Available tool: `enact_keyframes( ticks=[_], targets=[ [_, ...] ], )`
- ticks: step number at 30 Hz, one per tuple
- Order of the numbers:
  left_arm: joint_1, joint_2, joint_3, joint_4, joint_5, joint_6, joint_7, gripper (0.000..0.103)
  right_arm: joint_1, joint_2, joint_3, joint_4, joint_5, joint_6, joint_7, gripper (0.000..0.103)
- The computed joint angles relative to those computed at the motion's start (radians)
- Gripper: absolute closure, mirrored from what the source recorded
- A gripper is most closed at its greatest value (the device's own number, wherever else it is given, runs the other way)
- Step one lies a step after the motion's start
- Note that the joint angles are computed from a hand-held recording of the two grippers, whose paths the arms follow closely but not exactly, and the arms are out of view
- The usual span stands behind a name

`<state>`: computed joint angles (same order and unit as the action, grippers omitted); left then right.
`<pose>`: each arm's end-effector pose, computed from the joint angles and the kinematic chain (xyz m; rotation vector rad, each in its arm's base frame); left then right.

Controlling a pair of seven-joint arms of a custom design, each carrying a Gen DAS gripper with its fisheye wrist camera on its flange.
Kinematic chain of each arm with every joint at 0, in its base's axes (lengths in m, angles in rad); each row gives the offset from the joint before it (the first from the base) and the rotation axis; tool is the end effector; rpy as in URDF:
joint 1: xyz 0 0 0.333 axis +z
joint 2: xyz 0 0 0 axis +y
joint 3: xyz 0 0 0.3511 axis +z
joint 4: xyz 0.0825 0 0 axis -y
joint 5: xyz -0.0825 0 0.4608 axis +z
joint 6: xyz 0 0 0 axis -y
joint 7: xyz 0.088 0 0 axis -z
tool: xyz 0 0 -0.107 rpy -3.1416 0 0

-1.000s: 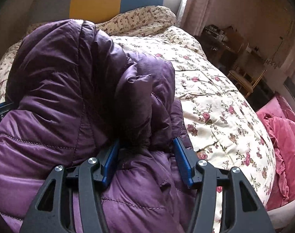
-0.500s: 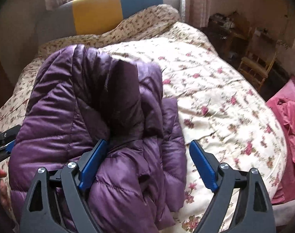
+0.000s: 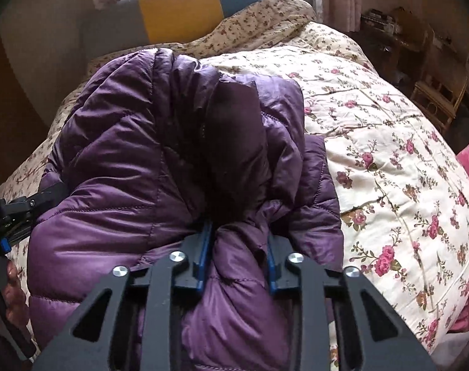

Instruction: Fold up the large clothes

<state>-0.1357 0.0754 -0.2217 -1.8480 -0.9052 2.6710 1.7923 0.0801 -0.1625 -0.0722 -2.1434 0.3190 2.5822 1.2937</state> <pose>0.6679 -0.2197 0.5667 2.0100 -1.8240 1.4303 0.6130 -0.0026 0.5452 -1.8567 1.7428 -0.4179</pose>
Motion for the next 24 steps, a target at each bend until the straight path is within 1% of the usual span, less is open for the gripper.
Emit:
enact_keyframes(
  ticks=[1,4,6,7,9,14,18,21,24],
  targets=[
    [-0.002,-0.003,-0.001,-0.001,0.008,0.005,-0.002,0.062,0.0,-0.007,0.002,-0.006,-0.004,0.002,0.001,0.081],
    [-0.006,-0.046,0.001,-0.048,-0.017,0.02,0.009,0.062,0.008,-0.037,0.003,-0.028,-0.001,0.001,-0.011,0.083],
    [-0.012,-0.08,0.01,-0.083,-0.024,0.035,0.019,0.062,0.018,-0.056,0.003,-0.041,0.005,-0.002,-0.029,0.084],
    [-0.014,-0.075,0.018,-0.08,-0.026,0.038,0.028,0.062,0.025,-0.06,0.005,-0.044,0.008,-0.001,-0.035,0.084],
    [-0.017,-0.122,0.03,-0.129,-0.04,0.058,0.04,0.062,0.042,-0.069,0.009,-0.052,0.02,0.0,-0.052,0.084],
    [-0.042,-0.272,0.081,-0.29,-0.018,0.116,0.017,0.062,0.104,-0.106,0.022,-0.082,0.068,-0.004,-0.12,0.085],
    [-0.045,-0.414,0.119,-0.44,0.054,0.166,-0.061,0.063,0.172,-0.137,0.043,-0.106,0.105,-0.007,-0.18,0.085],
    [-0.013,-0.54,0.129,-0.564,0.138,0.181,-0.16,0.063,0.218,-0.147,0.057,-0.117,0.128,-0.006,-0.208,0.085],
    [0.027,-0.639,0.13,-0.655,0.218,0.181,-0.259,0.063,0.256,-0.155,0.076,-0.129,0.14,-0.001,-0.222,0.085]
  ],
)
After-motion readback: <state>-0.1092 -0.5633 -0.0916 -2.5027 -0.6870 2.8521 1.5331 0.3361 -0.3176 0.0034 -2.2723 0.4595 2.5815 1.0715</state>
